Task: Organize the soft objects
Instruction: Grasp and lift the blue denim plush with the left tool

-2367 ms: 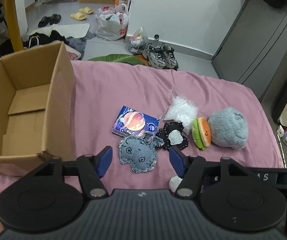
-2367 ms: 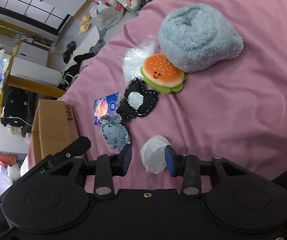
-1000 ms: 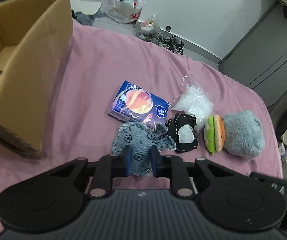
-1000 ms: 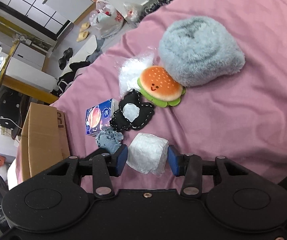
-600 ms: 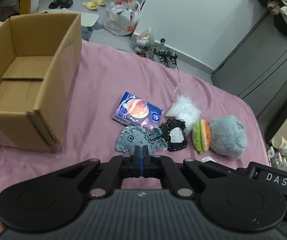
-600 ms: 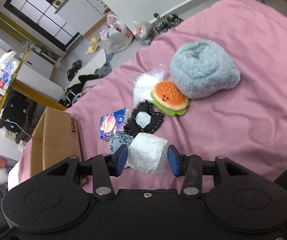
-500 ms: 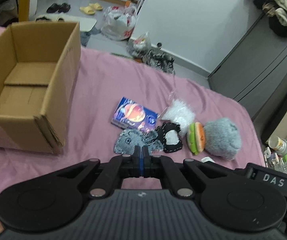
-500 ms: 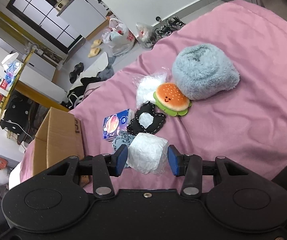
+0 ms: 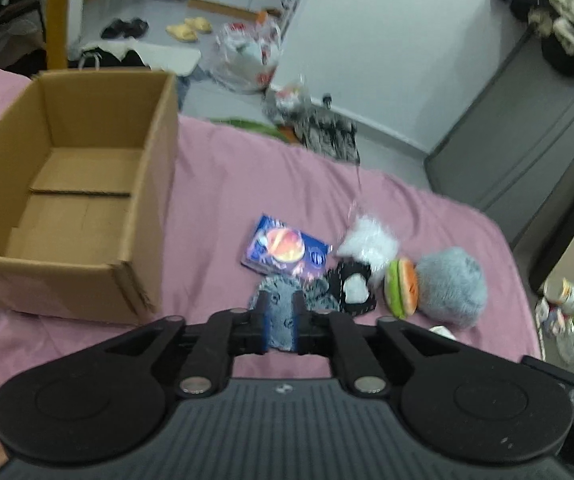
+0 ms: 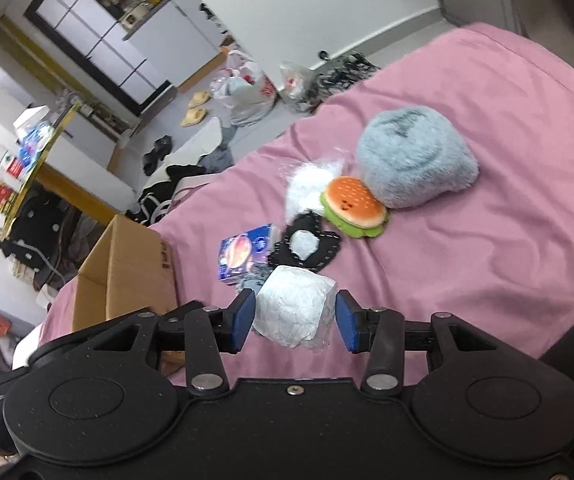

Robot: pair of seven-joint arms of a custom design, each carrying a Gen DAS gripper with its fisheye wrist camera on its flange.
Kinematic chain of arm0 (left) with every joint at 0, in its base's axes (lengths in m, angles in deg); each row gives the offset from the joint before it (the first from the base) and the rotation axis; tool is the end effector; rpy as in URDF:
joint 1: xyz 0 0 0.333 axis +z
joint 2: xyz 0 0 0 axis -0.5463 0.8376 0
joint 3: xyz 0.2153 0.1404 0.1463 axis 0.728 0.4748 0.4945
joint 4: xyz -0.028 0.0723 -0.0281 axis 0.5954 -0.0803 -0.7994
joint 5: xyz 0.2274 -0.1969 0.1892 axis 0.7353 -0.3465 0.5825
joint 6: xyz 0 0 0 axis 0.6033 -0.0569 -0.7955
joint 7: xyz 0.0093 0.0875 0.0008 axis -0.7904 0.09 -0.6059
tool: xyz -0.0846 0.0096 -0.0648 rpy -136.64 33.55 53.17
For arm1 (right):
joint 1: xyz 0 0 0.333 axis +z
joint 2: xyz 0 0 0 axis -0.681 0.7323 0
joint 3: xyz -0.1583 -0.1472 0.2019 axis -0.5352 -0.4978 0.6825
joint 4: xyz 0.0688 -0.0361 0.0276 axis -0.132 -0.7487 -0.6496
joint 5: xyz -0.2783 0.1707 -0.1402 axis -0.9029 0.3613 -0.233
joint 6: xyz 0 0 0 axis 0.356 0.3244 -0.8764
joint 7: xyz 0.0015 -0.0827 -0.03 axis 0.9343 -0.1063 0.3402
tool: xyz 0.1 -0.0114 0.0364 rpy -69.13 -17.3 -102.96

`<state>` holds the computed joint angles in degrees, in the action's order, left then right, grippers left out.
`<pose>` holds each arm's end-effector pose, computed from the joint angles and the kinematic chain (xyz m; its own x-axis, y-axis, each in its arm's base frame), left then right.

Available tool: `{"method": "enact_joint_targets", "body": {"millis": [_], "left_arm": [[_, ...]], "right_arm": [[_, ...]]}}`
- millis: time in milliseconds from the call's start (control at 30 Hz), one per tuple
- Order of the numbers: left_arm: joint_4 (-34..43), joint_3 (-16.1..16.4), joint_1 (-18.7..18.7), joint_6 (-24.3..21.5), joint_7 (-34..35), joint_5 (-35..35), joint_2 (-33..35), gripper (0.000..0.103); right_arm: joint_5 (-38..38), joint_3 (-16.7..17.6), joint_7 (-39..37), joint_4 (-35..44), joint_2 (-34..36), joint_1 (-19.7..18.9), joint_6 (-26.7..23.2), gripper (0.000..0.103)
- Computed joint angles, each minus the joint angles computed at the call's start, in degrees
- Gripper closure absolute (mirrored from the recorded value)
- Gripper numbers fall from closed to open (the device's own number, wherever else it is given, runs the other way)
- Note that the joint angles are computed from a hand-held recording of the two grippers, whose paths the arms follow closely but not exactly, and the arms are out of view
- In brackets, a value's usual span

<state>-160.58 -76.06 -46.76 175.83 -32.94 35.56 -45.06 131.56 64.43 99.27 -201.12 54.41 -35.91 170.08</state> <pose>0.5534 -0.2567 0.4089 0.3108 -0.8921 0.3279 -0.7254 -0.4456 -0.5247 0.5619 0.0581 0.4071 0.0140 -0.8506 -0.5256 -0.8561 0.2614 -0.4458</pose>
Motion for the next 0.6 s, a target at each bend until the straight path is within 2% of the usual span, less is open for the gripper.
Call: {"method": "enact_joint_targets", "body": {"millis": [67, 133, 467, 600], "left_arm": [[0.94, -2.00, 1.88, 0.06, 4.11, -5.19, 1.73, 0.048], [0.83, -1.01, 1.30, 0.89, 1.71, -5.95, 2.46, 0.039], [3.88, 0.43, 0.64, 2.11, -1.80, -6.90, 6.87, 0.037], [6.14, 0.23, 0.69, 2.12, -1.72, -7.20, 9.44, 0.037]], "right_arm": [[0.65, 0.01, -0.11, 0.55, 0.53, -0.13, 0.00, 0.059], [0.47, 0.02, 0.17, 0.88, 1.04, -0.14, 0.12, 0.059], [-2.41, 0.25, 4.44, 1.62, 3.04, 0.11, 2.81, 0.059], [-2.99, 0.33, 5.19, 2.34, 3.77, -0.27, 2.14, 0.059]]}}
